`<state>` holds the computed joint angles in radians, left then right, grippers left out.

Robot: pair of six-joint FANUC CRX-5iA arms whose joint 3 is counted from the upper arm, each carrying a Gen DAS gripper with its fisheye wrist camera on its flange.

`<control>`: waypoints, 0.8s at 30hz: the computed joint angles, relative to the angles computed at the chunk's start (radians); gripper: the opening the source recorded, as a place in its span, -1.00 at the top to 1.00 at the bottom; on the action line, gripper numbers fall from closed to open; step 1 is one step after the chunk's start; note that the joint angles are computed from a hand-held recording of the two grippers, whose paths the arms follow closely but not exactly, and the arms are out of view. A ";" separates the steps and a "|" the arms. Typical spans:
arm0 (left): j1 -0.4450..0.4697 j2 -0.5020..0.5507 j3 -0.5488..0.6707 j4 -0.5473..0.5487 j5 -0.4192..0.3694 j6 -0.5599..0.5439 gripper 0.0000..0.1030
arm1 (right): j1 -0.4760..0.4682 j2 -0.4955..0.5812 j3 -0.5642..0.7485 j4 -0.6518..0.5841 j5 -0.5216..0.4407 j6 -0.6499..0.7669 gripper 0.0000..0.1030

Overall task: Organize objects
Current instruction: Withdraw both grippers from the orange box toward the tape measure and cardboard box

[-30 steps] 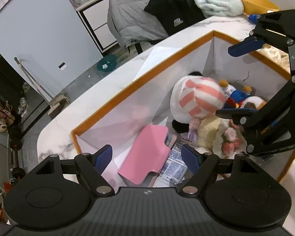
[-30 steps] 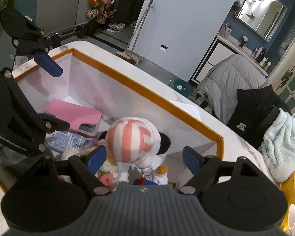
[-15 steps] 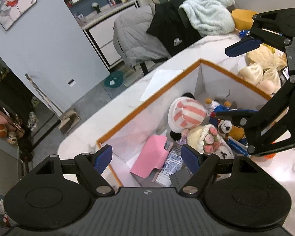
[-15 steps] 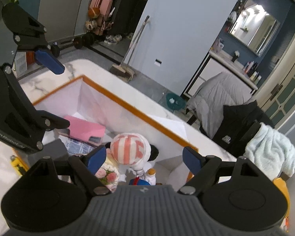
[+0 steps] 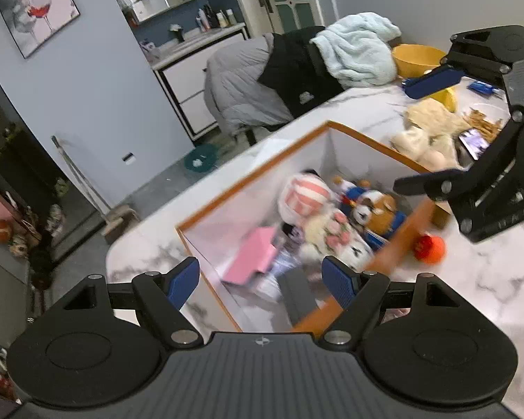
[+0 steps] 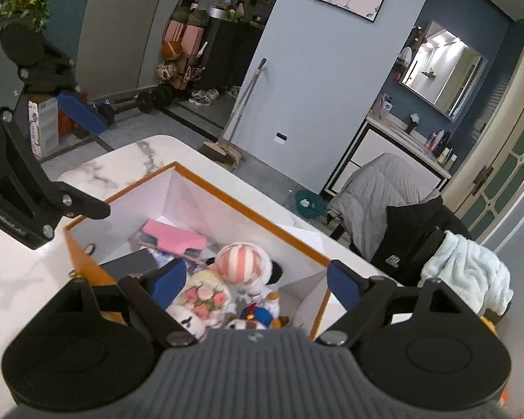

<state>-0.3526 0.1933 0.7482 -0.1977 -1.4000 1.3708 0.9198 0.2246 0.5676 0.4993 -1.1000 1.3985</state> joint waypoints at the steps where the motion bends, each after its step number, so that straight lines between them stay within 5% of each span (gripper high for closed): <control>1: -0.005 -0.012 -0.016 -0.008 0.002 -0.001 -0.77 | 0.003 -0.012 -0.015 -0.002 0.002 -0.004 -0.71; 13: 0.022 -0.181 -0.300 0.068 0.117 0.025 -0.77 | 0.008 -0.165 -0.245 -0.037 0.068 -0.065 -0.71; 24: 0.034 -0.229 -0.439 0.096 0.182 0.086 -0.77 | -0.019 -0.285 -0.438 -0.064 0.176 -0.116 -0.74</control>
<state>-0.3185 -0.0352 0.3092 -0.1021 -1.2176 1.4568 0.9011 -0.0606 0.1296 0.4349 -0.9243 1.2829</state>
